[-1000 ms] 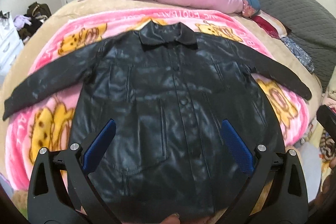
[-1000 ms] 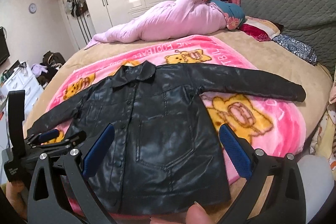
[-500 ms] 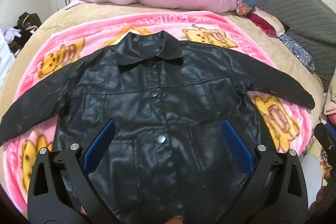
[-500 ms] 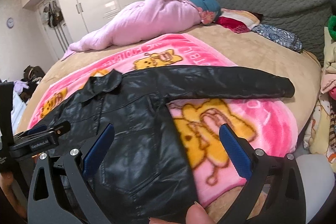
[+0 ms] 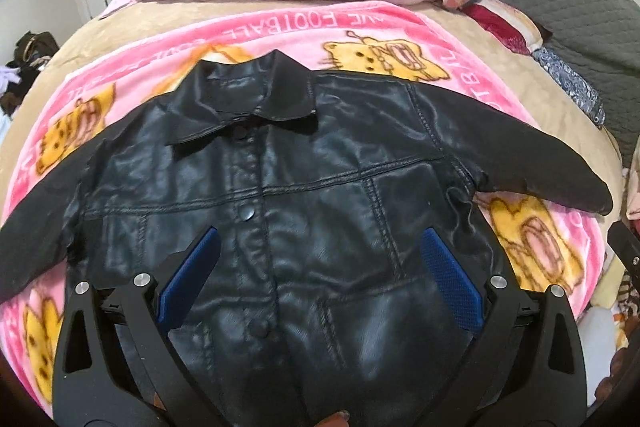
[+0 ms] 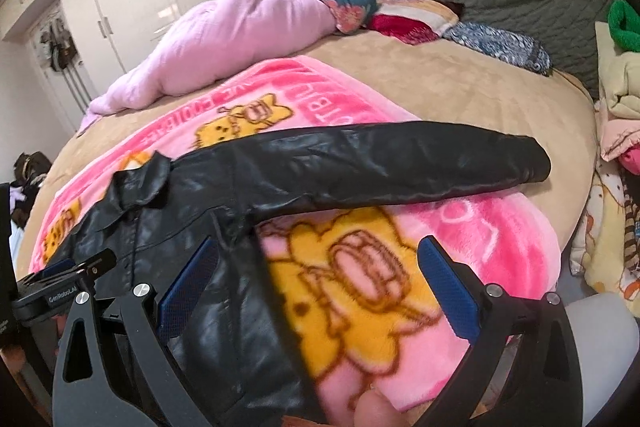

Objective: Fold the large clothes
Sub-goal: 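Move the right tool to the sleeve cuff while the left tool presses the jacket shoulder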

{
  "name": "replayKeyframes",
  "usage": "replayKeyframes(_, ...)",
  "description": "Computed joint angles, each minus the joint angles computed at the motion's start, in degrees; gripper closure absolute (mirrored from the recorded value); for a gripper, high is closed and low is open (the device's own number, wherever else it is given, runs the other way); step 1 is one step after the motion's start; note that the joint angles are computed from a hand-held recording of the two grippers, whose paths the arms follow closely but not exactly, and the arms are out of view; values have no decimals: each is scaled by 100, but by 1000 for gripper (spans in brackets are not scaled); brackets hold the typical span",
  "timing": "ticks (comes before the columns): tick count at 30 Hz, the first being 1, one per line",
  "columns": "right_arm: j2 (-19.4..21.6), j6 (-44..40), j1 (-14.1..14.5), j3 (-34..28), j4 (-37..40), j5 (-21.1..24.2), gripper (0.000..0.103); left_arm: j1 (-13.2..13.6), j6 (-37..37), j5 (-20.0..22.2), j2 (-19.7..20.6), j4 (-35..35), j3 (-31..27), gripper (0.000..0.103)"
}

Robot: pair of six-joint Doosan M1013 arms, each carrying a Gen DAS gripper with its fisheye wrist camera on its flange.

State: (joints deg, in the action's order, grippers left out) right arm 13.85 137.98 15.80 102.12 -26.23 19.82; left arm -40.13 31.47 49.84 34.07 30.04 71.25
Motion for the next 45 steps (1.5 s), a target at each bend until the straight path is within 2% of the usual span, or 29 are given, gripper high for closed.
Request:
replayKeyframes(4, 135, -96, -99, -115, 258, 130, 4, 53, 253, 164, 249, -193, -326, 9)
replayKeyframes(10, 277, 286, -255, -191, 242, 205, 4, 121, 645, 335, 524, -433, -694, 9)
replayKeyframes(20, 478, 1036, -534, -281, 119, 313, 4, 214, 983, 514, 871, -558, -1140, 9)
replayKeyframes(26, 668, 1803, -737, -454, -61, 566, 4, 248, 1503, 549, 1119, -886, -1444, 9)
replayKeyframes(29, 789, 1812, -920, -621, 556, 726, 4, 298, 1567, 343, 1148, -1112, -1443, 9)
replayKeyframes(31, 841, 1985, -1056, -730, 1002, 733, 4, 315, 1557, 394, 1200, -1141, -1516, 9)
replayKeyframes(33, 944, 2432, -1115, -942, 824, 888, 4, 328, 1524, 482, 1253, -1103, -1599, 9)
replayKeyframes(36, 1127, 2602, -1202, -1248, 738, 1126, 4, 355, 1417, 533, 1288, -999, -1680, 9)
replayKeyframes(38, 1169, 2447, -1296, -1252, 1065, 976, 4, 395, 1322, 550, 1306, -965, -1736, 9)
replayKeyframes(40, 1161, 3044, -1285, -1167, 687, 966, 4, 431, 1267, 617, 1362, -926, -1839, 9)
replayKeyframes(43, 1132, 4303, -1170, -988, -388, 1069, 4, 466, 1367, 785, 1501, -931, -2065, 9)
replayKeyframes(45, 1213, 4496, -1152, -1020, -650, 1228, 4, 485, 1396, 857, 1625, -910, -2252, 9)
